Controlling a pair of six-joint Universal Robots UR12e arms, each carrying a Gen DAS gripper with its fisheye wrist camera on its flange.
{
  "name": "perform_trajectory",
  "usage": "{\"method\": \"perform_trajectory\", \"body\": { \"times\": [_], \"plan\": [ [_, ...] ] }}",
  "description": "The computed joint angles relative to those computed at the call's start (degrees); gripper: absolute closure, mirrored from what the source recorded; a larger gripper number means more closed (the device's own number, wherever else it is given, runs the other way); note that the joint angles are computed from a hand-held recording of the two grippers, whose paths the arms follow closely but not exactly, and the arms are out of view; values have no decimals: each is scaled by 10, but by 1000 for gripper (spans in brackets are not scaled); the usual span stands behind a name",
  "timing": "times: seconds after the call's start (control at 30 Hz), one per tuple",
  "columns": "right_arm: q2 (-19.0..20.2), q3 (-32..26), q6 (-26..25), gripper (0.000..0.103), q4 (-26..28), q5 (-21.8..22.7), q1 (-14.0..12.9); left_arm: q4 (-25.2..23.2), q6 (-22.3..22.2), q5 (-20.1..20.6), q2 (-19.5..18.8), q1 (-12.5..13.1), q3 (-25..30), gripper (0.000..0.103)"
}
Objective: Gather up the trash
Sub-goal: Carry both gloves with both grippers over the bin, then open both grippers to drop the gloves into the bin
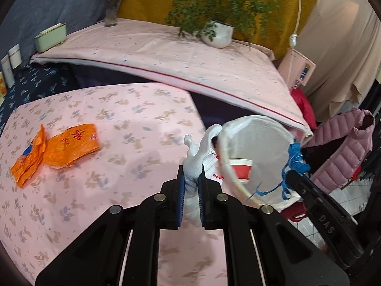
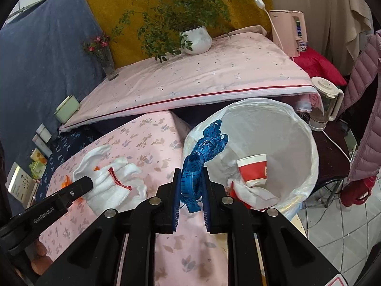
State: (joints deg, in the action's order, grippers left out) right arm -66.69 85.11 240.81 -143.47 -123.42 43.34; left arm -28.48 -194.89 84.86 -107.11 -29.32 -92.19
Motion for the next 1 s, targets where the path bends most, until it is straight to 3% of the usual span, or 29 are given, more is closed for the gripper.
{"method": "perform_trajectory", "body": {
  "times": [0.2,0.63,0.77,1.0],
  "plan": [
    [-28,40,29,88,-1,-11,-8,-2,20,-29,-18,-18,31,93],
    [-52,78,47,88,-4,-8,-23,-22,48,-48,-62,-46,90,90],
    [-52,78,46,88,-3,-5,-26,-16,39,-34,-65,-49,92,62],
    [-45,70,40,88,2,2,-28,-20,46,-14,-64,-49,90,62]
  ]
}}
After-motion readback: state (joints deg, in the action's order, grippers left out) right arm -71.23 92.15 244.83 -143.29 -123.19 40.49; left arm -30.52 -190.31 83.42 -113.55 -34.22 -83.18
